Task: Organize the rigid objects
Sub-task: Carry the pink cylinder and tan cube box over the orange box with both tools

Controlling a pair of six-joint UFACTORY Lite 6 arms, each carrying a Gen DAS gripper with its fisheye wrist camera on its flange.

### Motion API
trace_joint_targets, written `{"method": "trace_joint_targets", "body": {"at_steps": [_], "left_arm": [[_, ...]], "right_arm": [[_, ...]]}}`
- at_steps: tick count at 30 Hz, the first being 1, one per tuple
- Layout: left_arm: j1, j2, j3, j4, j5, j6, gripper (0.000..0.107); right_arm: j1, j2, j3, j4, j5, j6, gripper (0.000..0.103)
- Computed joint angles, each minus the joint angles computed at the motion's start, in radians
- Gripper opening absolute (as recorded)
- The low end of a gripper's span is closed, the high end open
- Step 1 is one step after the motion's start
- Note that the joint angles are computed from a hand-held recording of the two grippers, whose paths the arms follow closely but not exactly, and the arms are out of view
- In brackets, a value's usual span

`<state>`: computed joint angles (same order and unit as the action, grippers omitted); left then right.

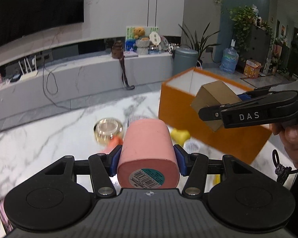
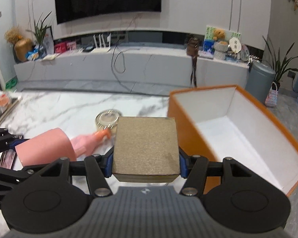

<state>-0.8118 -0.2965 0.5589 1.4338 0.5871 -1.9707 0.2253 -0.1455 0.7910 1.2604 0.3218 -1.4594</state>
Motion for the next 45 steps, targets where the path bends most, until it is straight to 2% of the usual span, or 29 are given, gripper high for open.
{"method": "trace_joint_targets", "body": {"at_steps": [9, 19, 29, 32, 36, 41, 45], "left_arm": [[0.111, 0.159, 0.207, 0.074, -0.112, 0.087, 0.063], [0.158, 0.415, 0.453, 0.11, -0.243, 0.144, 0.063], [0.158, 0.612, 0.704, -0.083, -0.252, 0.441, 0.063], [0.178, 0.682, 0.786, -0.214, -0.275, 0.566, 0.063], [0.22, 0.795, 0.92, -0.471, -0.303, 0.795, 0.063], [0.254, 0.951, 1.135, -0.801, -0.251, 1.094, 0.063], [0.273, 1.068, 1.318, -0.983, -0.173, 1.252, 0.062]], "right_arm": [[-0.168, 0.142, 0.219, -0.05, 0.106, 0.042, 0.059], [-0.23, 0.316, 0.409, -0.137, 0.108, 0.135, 0.059], [-0.268, 0.509, 0.643, -0.307, 0.105, 0.286, 0.059], [-0.284, 0.606, 0.76, -0.419, 0.119, 0.388, 0.059], [-0.285, 0.728, 0.902, -0.592, 0.14, 0.546, 0.059], [-0.275, 0.825, 1.013, -0.717, 0.182, 0.632, 0.059], [-0.28, 0.906, 1.125, -0.79, 0.25, 0.682, 0.059]]}}
